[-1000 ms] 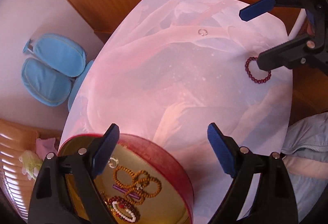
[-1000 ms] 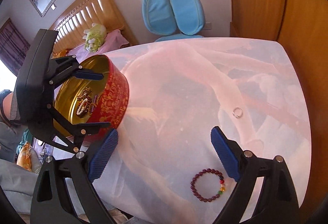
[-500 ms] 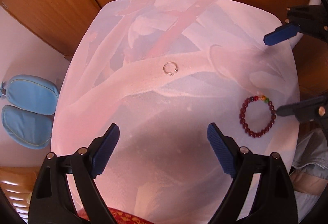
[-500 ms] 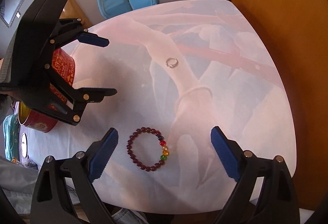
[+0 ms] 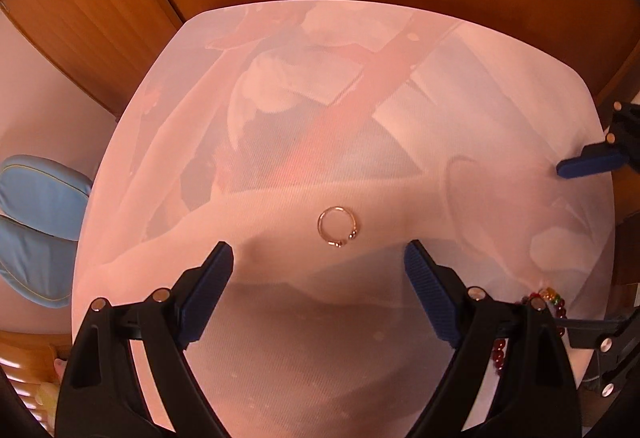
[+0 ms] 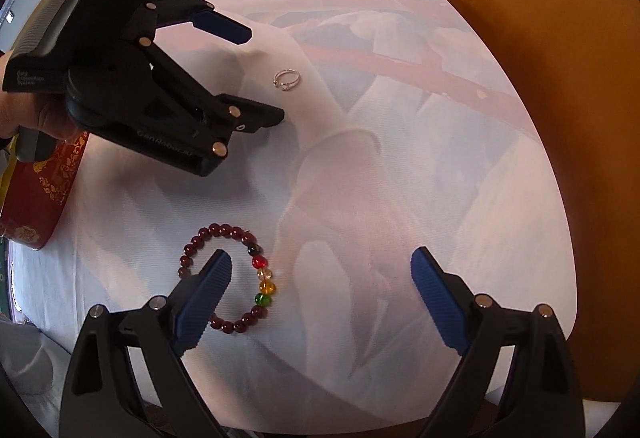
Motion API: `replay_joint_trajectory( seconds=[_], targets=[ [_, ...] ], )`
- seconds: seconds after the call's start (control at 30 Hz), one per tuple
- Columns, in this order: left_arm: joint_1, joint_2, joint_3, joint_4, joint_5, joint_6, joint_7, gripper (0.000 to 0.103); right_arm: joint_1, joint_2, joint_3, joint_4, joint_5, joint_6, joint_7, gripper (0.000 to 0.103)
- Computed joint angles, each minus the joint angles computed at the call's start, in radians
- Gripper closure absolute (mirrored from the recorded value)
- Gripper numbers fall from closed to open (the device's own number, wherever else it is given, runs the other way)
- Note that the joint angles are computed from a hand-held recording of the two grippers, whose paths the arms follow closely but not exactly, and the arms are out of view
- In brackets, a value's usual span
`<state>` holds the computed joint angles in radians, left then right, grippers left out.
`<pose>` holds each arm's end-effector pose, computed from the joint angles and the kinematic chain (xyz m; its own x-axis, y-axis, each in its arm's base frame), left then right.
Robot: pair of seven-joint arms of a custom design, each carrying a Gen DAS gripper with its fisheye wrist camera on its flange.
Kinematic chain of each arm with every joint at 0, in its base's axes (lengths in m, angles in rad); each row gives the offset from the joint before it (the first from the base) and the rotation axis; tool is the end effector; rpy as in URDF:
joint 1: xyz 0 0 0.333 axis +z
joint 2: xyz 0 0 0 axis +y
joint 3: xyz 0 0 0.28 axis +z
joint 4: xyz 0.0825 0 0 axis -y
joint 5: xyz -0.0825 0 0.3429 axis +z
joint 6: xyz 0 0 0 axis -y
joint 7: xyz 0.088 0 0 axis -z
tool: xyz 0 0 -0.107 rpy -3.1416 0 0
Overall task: Organize jewelry
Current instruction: 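Grasp the silver ring with left tool while right tool grasps the dark red bead bracelet, then carry the silver ring in left tool while right tool carries the red bracelet over the tin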
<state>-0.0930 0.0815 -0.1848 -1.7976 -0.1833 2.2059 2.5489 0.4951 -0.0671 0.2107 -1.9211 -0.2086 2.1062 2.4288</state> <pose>0.5515 -0.1606 0.5082 -0.8987 -0.4110 -0.1529 -0.3456 0.8784 -0.3301 0.4069 0.3371 0.5200 -0.0603 -0.9974 -0.0396 -0.9465 0.0697 -0.3150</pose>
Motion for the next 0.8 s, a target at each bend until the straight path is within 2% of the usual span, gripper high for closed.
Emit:
replay_joint_trajectory(
  seconds=[0.03,0.07,0.1,0.13,0.2,0.23,0.27,0.37,0.47,0.7,0.8],
  targets=[
    [0.0,0.005,0.0,0.007,-0.007,-0.006,-0.001,0.019,0.0,-0.002,-0.001,-0.007,0.009,0.009,0.001,0.031],
    [0.002,0.013,-0.001,0.02,-0.021,-0.022,0.002,0.023,0.001,-0.004,0.001,-0.01,-0.002,0.014,0.01,0.033],
    [0.007,0.022,-0.001,0.042,-0.046,-0.057,0.005,0.039,0.001,-0.003,0.003,-0.01,-0.009,0.015,0.015,0.033],
    [0.013,0.032,-0.001,0.065,-0.07,-0.095,0.003,0.062,0.003,-0.002,0.005,-0.01,-0.016,0.016,0.016,0.036],
    [0.02,0.044,-0.003,0.096,-0.094,-0.153,-0.002,0.084,0.009,-0.003,0.009,-0.012,-0.025,0.028,0.002,0.051],
    [0.02,0.032,-0.004,0.078,-0.085,-0.136,0.005,0.084,0.011,-0.006,0.007,-0.019,-0.008,0.051,-0.025,0.077],
    [0.018,0.02,-0.005,0.059,-0.08,-0.116,0.015,0.084,0.013,-0.003,0.005,-0.016,0.02,0.058,-0.052,0.094],
    [0.014,0.003,-0.002,0.039,-0.08,-0.12,0.007,0.084,0.02,0.017,0.011,0.018,-0.007,0.015,-0.062,0.094],
    [0.012,0.014,0.0,0.061,-0.072,-0.141,-0.031,0.084,0.019,-0.002,0.005,0.001,0.017,0.027,-0.042,0.094],
    [0.026,-0.084,0.028,0.01,-0.115,-0.141,-0.038,0.084,0.004,-0.002,0.004,0.056,-0.025,0.044,-0.04,0.094],
    [0.036,-0.151,0.058,-0.024,-0.157,-0.128,-0.013,0.084,0.009,0.002,0.011,0.095,-0.07,0.053,-0.026,0.094]
  ],
)
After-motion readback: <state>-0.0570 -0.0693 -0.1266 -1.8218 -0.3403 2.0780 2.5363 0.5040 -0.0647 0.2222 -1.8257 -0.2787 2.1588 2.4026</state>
